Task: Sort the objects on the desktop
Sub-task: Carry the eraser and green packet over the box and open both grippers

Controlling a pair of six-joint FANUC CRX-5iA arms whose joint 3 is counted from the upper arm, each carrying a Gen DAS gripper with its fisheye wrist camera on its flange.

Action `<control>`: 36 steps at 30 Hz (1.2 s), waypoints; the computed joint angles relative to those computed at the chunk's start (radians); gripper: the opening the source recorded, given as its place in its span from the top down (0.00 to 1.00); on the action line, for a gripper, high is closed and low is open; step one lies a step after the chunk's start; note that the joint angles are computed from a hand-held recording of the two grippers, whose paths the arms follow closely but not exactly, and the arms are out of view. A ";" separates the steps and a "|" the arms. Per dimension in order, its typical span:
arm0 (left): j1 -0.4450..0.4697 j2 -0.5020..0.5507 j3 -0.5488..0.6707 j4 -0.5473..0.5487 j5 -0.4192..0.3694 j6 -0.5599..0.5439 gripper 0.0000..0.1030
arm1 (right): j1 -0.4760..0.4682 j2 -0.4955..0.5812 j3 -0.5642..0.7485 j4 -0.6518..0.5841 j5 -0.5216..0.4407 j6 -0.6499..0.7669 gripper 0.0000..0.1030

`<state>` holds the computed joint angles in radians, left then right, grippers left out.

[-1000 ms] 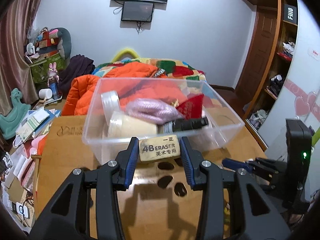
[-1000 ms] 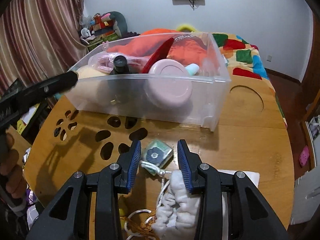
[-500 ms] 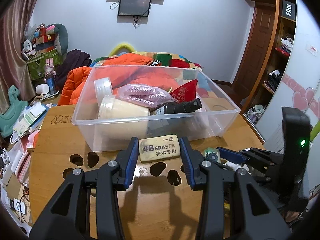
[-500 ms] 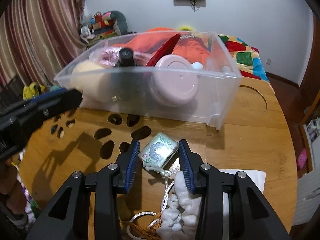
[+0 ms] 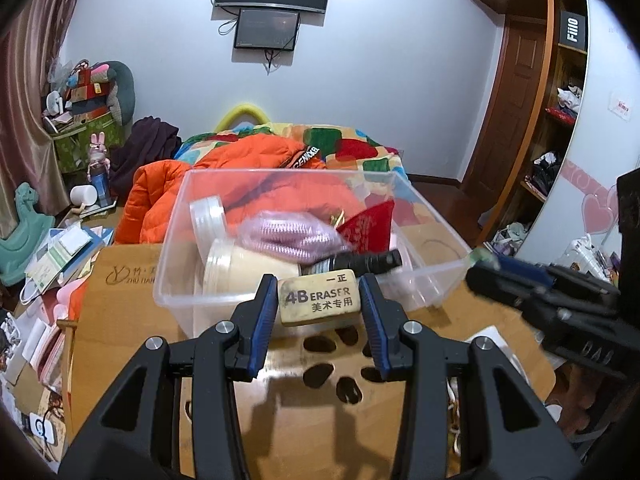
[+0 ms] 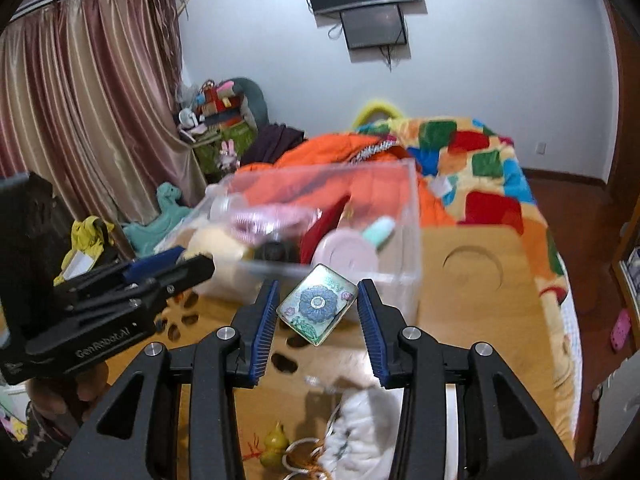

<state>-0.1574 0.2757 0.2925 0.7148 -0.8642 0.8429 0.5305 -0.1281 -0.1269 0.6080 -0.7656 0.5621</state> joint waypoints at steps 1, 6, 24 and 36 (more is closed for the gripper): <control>0.000 0.006 0.010 -0.001 -0.001 0.003 0.60 | -0.006 0.005 0.008 0.011 -0.002 0.001 0.64; 0.003 0.024 0.035 0.015 0.018 0.000 0.60 | -0.039 0.044 0.062 0.006 -0.017 0.046 0.64; -0.033 0.259 0.414 -0.128 -0.125 0.166 0.60 | -0.126 0.223 0.261 -0.131 -0.045 0.261 0.64; -0.069 0.341 0.557 -0.232 -0.185 0.225 0.59 | -0.147 0.275 0.319 -0.165 -0.080 0.308 0.64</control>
